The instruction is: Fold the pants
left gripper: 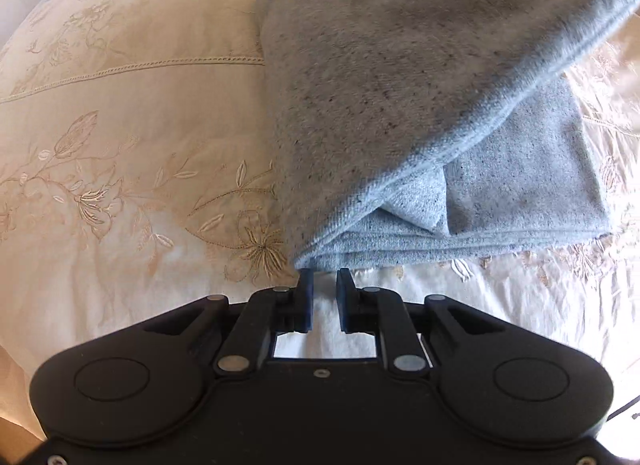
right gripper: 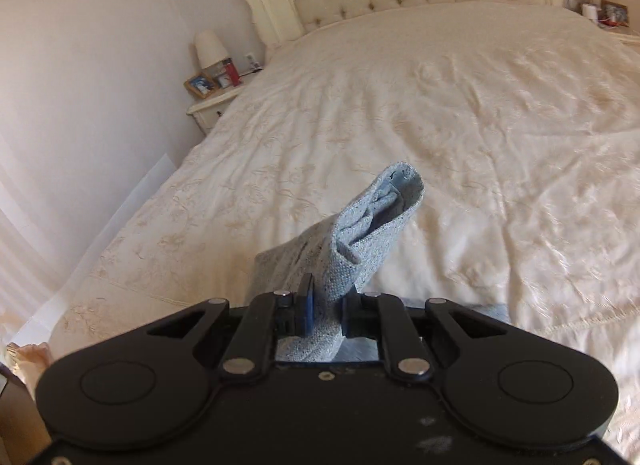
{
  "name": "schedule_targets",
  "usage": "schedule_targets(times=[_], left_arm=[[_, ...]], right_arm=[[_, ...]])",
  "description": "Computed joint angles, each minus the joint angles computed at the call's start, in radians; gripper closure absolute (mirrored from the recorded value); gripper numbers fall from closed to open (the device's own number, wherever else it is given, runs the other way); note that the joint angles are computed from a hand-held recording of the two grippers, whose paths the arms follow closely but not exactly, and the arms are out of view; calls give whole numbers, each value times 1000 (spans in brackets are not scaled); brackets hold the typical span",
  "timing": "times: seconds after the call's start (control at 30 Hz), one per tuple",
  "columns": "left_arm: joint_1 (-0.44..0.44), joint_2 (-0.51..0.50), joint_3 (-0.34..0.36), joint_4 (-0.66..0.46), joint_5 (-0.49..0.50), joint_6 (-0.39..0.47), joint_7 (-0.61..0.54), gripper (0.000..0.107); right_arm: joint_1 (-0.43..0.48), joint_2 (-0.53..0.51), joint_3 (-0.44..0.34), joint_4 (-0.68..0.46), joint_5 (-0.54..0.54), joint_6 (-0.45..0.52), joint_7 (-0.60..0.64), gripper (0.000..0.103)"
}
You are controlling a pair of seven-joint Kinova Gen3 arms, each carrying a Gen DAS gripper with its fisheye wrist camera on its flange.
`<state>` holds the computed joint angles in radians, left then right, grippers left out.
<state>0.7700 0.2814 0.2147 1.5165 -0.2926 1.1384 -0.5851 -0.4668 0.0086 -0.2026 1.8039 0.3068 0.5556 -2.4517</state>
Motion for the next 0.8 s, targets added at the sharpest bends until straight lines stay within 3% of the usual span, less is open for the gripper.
schedule_targets(times=[0.07, 0.13, 0.2, 0.27, 0.43, 0.53, 0.67, 0.8], left_arm=[[8, -15, 9, 8, -4, 23, -18, 85], [13, -31, 18, 20, -2, 44, -29, 85], [12, -52, 26, 33, 6, 57, -39, 86], [25, -72, 35, 29, -26, 63, -42, 86], [71, -77, 60, 34, -138, -18, -53, 86], [84, -14, 60, -21, -160, -51, -117, 85], [155, 33, 31, -52, -232, -107, -113, 85], [227, 101, -22, -107, -330, -106, -89, 83]], right_arm=[[0, 15, 13, 39, -38, 72, -50, 89], [74, 76, -21, 68, -119, 107, -70, 89], [162, 116, -67, 110, -200, 80, -101, 89], [197, 103, -62, 134, -275, 33, -93, 89], [105, 48, 69, 84, -370, 18, 86, 89], [145, 57, 51, 15, -416, 42, 197, 89], [132, 94, 61, -76, -436, 69, 282, 89], [134, 108, 62, -114, -456, 89, 329, 89]])
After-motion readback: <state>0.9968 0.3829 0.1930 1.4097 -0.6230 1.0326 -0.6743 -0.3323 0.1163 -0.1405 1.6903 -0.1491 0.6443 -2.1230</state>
